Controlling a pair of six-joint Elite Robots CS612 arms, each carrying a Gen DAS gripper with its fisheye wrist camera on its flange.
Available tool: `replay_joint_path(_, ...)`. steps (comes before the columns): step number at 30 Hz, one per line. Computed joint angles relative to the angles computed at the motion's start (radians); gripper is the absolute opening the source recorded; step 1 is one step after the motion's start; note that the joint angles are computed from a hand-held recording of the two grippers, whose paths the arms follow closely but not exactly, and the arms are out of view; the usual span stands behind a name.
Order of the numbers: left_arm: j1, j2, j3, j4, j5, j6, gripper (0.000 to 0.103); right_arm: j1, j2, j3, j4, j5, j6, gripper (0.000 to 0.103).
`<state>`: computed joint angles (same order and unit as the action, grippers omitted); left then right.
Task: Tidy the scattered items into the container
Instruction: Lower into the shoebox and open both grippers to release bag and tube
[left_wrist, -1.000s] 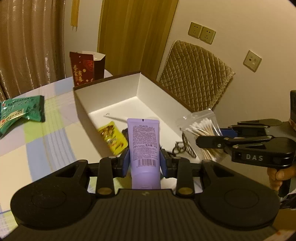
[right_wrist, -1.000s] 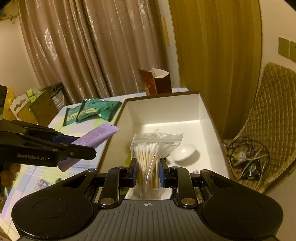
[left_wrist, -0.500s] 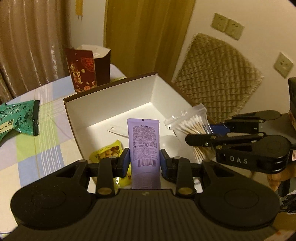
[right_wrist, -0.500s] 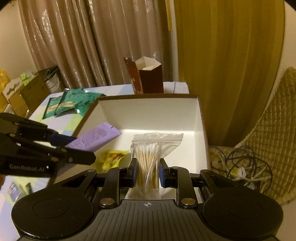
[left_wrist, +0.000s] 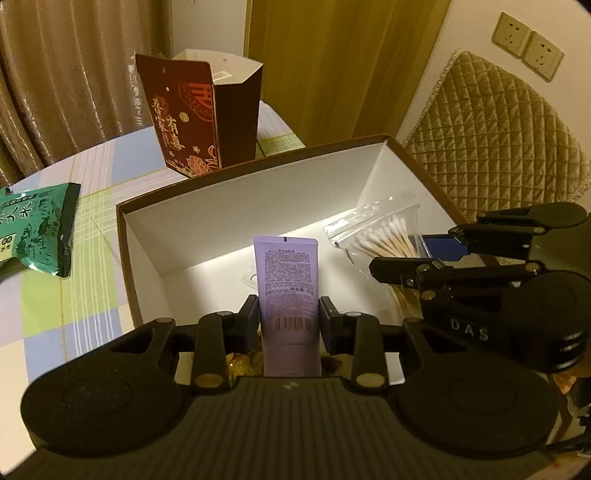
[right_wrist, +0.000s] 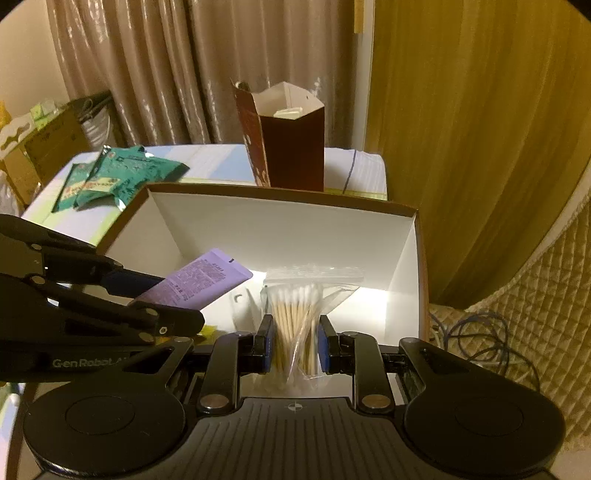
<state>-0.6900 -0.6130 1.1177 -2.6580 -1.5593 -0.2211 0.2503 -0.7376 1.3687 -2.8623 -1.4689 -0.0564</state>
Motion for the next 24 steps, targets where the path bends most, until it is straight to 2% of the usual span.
replay_joint_path(6, 0.0, 0.026, -0.033, 0.01, 0.022, -0.001, 0.029, -0.001, 0.018, -0.03, 0.03, -0.013, -0.017, 0.021)
replay_joint_path(8, -0.001, 0.027, -0.034, -0.002, 0.028, 0.009, 0.036, -0.002, 0.019, -0.032, 0.032, -0.01, -0.02, 0.021)
replay_joint_path(16, -0.002, 0.024, -0.03, -0.009, 0.036, 0.018, 0.036, 0.0, 0.025, -0.036, 0.022, -0.017, -0.036, 0.021)
replay_joint_path(17, -0.001, 0.024, -0.029, -0.011, 0.036, 0.019, 0.036, -0.002, 0.024, -0.034, 0.025, -0.009, -0.037, 0.023)
replay_joint_path(18, -0.001, 0.023, -0.029, -0.012, 0.038, 0.02, 0.037, -0.003, 0.022, -0.033, 0.027, -0.003, -0.037, 0.033)
replay_joint_path(20, -0.001, 0.021, -0.025, -0.02, 0.041, 0.024, 0.038, -0.002, 0.02, -0.023, 0.003, -0.001, -0.045, 0.043)
replay_joint_path(21, -0.001, 0.019, -0.022, -0.025, 0.044, 0.027, 0.038, 0.002, 0.019, -0.02, -0.007, -0.019, -0.051, 0.053)
replay_joint_path(23, -0.002, 0.014, -0.014, -0.035, 0.054, 0.032, 0.039, 0.006, 0.015, -0.01, -0.031, -0.053, -0.06, 0.064)
replay_joint_path(24, -0.002, 0.011, -0.009, -0.042, 0.057, 0.034, 0.04, 0.005, 0.012, -0.004, -0.041, -0.054, -0.059, 0.067)
